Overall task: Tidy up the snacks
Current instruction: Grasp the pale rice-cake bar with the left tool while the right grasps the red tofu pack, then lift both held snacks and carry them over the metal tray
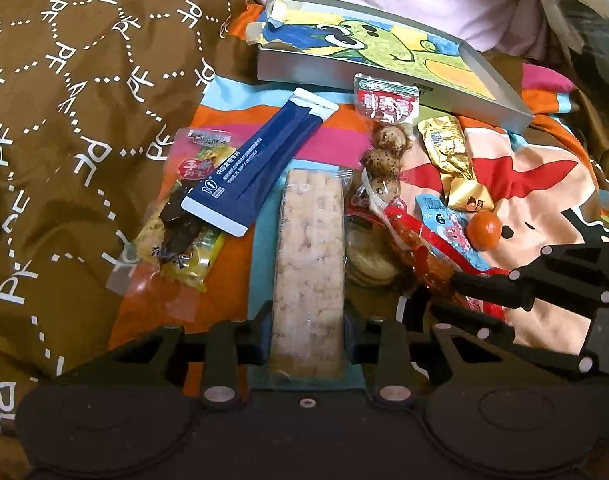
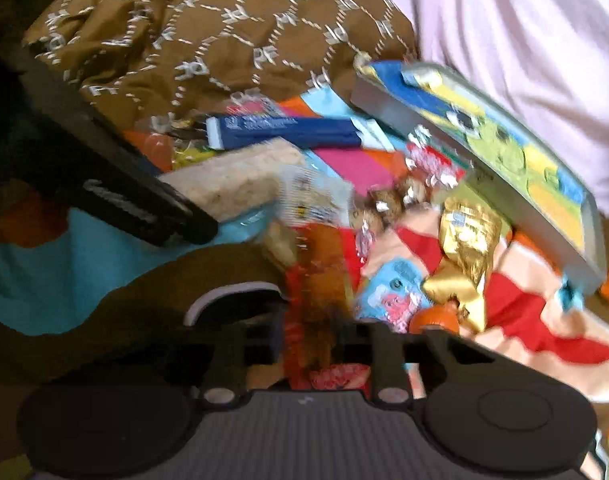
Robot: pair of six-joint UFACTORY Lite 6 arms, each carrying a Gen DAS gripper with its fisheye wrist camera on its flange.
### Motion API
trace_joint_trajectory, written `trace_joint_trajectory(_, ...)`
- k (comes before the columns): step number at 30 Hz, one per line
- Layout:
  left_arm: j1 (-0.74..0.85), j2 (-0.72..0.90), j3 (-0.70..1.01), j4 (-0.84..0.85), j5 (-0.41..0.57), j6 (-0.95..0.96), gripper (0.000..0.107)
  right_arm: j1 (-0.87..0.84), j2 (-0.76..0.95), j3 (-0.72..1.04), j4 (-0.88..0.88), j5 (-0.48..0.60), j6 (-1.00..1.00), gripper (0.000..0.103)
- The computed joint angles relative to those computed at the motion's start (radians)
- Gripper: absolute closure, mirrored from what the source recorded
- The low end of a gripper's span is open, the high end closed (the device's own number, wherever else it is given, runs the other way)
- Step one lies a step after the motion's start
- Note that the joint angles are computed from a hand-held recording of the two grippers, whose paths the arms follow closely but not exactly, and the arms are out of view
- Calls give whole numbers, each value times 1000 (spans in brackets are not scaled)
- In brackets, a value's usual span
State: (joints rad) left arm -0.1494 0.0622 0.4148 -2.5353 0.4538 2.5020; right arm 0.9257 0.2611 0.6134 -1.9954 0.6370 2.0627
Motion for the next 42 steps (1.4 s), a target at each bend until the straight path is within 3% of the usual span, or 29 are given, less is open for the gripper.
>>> trace_joint_trajectory(7,6,-1,-7,-7,6,1,72,-11,13,6,-24,5,32,81)
trace_joint_trajectory(12,11,-10,-12,3,10,-13,72,75,55,16,68,180,-12,82)
trace_joint_trajectory(14,6,-11,-12,-2,7,-10,72,81,71,29,92,202,-31,77)
trace_joint_trajectory(16,1,-15,-16,-16,6,-3,72,72,98,56,123,205,-57,59)
trace_joint_trajectory(18,2,-16,-15,-9,7,-13,72,59,121,82,151,196,-74,52)
trace_joint_trajectory(21,0,-13,-14,-14,9,-11,72,28,200,155,224,210,-126,54)
trace_joint_trajectory(26,3,-26,-24,8,15,-34,72,-122,143,151,72,56,38,49)
trace_joint_trajectory(31,0,-37,-32,9,28,-43,72,-137,195,178,31,73,30,35)
trace_joint_trajectory(32,-3,-39,-33,9,29,-43,72,-136,209,188,34,79,18,35)
trace_joint_trajectory(33,-8,-43,-35,4,28,-39,72,-138,224,204,34,83,17,42)
trace_joint_trajectory(34,-12,-47,-37,-1,27,-36,72,-132,228,207,42,105,25,58)
trace_joint_trajectory(37,-21,-60,-39,2,23,-48,72,-136,217,200,41,110,38,60)
trace_joint_trajectory(42,-28,-87,-47,-13,24,-47,72,-57,273,220,122,233,-46,63)
